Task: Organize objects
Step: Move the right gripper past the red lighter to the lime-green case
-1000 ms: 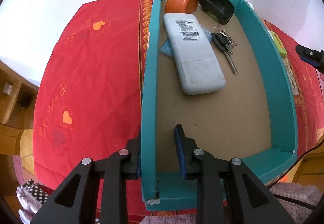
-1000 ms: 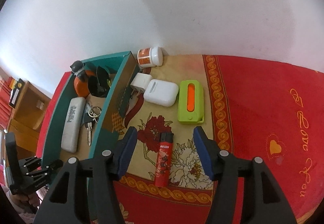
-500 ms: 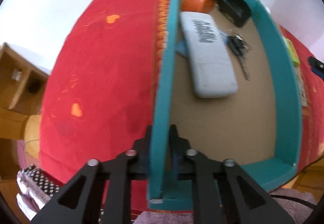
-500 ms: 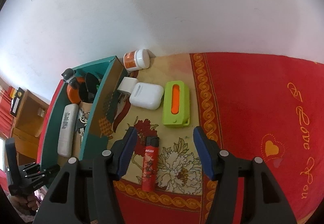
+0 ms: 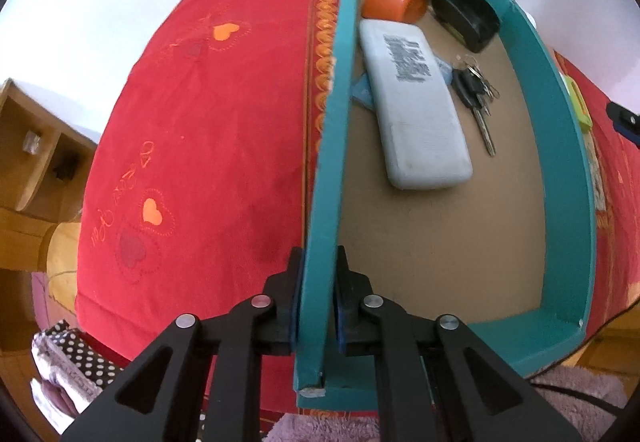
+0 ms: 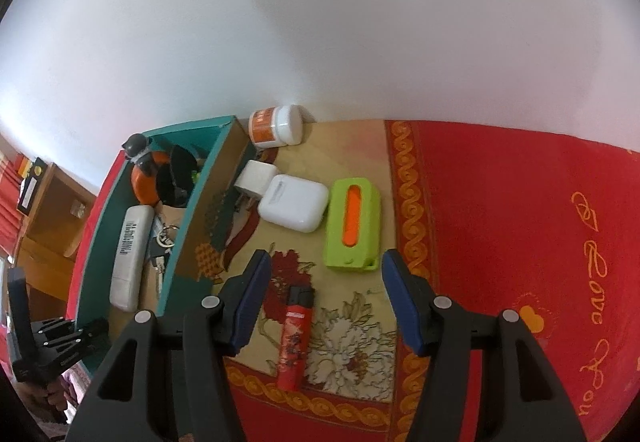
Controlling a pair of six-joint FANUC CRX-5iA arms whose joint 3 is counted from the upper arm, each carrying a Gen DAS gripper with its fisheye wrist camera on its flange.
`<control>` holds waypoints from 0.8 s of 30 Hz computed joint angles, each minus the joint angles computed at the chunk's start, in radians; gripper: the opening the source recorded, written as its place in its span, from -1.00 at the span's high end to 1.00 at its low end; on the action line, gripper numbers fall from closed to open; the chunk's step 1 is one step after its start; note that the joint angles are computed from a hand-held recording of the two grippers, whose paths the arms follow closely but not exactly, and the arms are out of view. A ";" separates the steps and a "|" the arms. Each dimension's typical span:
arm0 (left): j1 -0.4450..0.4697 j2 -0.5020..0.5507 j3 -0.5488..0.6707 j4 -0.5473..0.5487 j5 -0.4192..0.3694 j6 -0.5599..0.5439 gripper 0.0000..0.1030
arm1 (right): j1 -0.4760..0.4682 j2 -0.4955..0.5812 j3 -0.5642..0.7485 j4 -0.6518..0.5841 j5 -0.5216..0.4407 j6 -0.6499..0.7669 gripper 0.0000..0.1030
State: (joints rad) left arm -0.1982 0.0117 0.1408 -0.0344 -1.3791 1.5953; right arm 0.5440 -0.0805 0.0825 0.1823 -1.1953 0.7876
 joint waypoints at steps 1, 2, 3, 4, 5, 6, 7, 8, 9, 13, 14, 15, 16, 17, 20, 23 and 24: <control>-0.002 0.001 0.002 0.001 -0.006 -0.011 0.74 | -0.005 -0.001 -0.001 0.001 -0.003 -0.002 -0.12; -0.001 0.003 0.004 0.004 -0.013 -0.017 0.74 | -0.011 -0.003 -0.003 0.002 -0.005 -0.002 -0.12; 0.001 0.004 0.004 0.009 -0.018 -0.023 0.74 | -0.016 -0.004 -0.004 0.001 -0.008 -0.003 -0.12; 0.002 0.006 0.008 0.014 -0.024 -0.029 0.74 | -0.019 -0.005 -0.006 0.002 -0.009 -0.005 -0.12; 0.004 0.010 0.012 0.019 -0.034 -0.042 0.74 | -0.023 -0.006 -0.007 0.001 -0.009 -0.006 -0.12; 0.006 0.018 0.020 0.025 -0.049 -0.057 0.74 | -0.027 -0.008 -0.008 -0.001 -0.009 -0.008 -0.12; 0.009 0.026 0.028 0.033 -0.067 -0.072 0.74 | -0.029 -0.009 -0.009 -0.001 -0.008 -0.009 -0.12; 0.010 0.031 0.033 0.037 -0.076 -0.077 0.74 | -0.031 -0.010 -0.009 -0.001 -0.007 -0.011 -0.12; 0.013 0.038 0.041 0.042 -0.094 -0.090 0.74 | -0.032 -0.010 -0.010 0.000 -0.006 -0.014 -0.12; 0.016 0.069 0.074 0.049 -0.141 -0.138 0.74 | -0.033 -0.007 -0.008 -0.001 -0.004 -0.012 -0.12; 0.020 0.080 0.085 0.058 -0.156 -0.154 0.74 | -0.033 -0.007 -0.009 -0.003 -0.001 -0.011 -0.12; 0.023 0.088 0.091 0.063 -0.164 -0.166 0.74 | -0.033 -0.008 -0.009 -0.006 0.002 -0.008 -0.12; 0.028 0.096 0.097 0.071 -0.172 -0.178 0.74 | -0.032 -0.008 -0.011 -0.006 0.004 -0.009 -0.12; 0.034 0.098 0.097 0.082 -0.177 -0.184 0.74 | -0.032 -0.007 -0.010 -0.009 0.005 -0.008 -0.12; 0.047 0.095 0.085 0.095 -0.166 -0.196 0.74 | -0.031 -0.001 -0.006 -0.019 0.002 -0.002 -0.12; 0.048 0.095 0.083 0.093 -0.156 -0.188 0.72 | -0.031 0.004 -0.002 -0.024 -0.002 0.002 -0.12; 0.052 0.096 0.080 0.097 -0.150 -0.186 0.72 | -0.031 0.006 0.001 -0.024 -0.004 0.002 -0.12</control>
State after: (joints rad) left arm -0.1462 0.1076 0.2208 0.0627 -1.5293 1.4096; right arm 0.5130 -0.0749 0.0831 0.1586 -1.1994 0.7900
